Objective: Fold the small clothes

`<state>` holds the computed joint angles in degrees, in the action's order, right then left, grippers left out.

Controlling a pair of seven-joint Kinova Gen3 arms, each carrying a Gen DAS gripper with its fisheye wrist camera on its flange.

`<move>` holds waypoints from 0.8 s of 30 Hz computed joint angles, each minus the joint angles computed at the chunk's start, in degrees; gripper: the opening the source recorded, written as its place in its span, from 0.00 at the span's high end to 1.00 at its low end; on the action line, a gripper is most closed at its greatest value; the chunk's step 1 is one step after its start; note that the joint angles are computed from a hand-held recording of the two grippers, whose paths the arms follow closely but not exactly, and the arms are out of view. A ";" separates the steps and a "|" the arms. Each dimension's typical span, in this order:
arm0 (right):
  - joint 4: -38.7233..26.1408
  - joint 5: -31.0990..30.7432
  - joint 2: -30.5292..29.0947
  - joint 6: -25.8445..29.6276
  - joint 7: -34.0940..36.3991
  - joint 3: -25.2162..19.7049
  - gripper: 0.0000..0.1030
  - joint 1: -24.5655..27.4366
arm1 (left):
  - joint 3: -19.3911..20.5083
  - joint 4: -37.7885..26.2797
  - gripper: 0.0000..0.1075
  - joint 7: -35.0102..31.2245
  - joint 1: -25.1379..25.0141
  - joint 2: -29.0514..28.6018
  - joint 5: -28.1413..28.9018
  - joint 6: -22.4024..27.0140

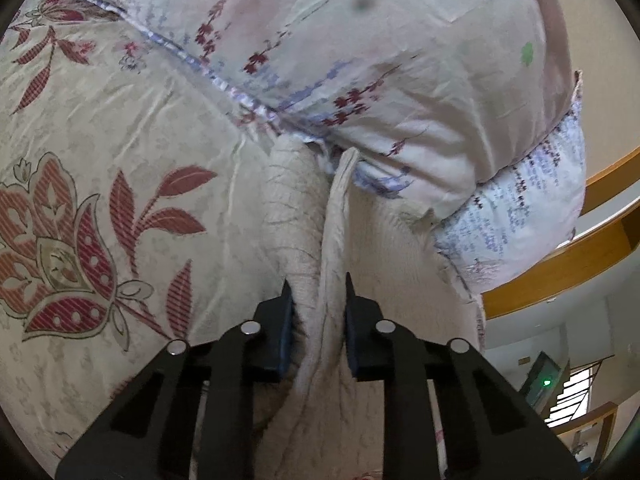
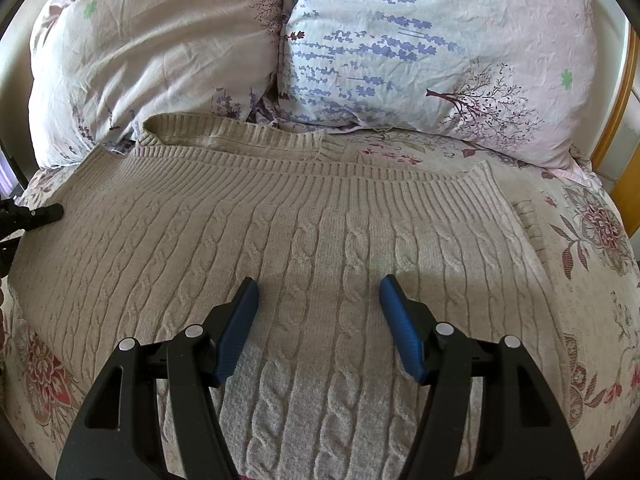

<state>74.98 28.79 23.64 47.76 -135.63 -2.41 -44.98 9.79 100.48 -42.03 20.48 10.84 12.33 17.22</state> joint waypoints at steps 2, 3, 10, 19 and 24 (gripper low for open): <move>0.02 0.03 -0.01 0.02 -0.13 0.02 0.37 -0.05 | 0.11 0.36 0.84 0.23 0.41 -0.70 -0.07 -2.10; 0.04 0.06 0.00 -0.01 -0.15 0.01 0.37 -0.06 | 0.38 0.41 0.84 0.00 0.33 -0.90 0.12 -2.80; 0.07 0.00 0.04 0.07 -0.09 -0.08 0.37 -0.01 | -1.66 -4.36 0.87 3.38 6.34 -0.40 -4.48 -7.33; 5.46 -7.09 -5.36 -6.03 2.64 -1.51 0.37 5.57 | -0.62 -18.87 0.89 1.52 11.93 8.19 -6.44 -6.38; 13.44 -6.89 -11.45 -11.90 -3.06 -0.71 0.37 9.26 | 2.39 -29.26 0.89 -1.38 13.22 15.63 -5.34 -3.73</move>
<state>88.42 21.90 12.20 35.86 -138.69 -3.12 -35.73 12.17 71.21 -43.41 33.70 26.47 6.99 13.49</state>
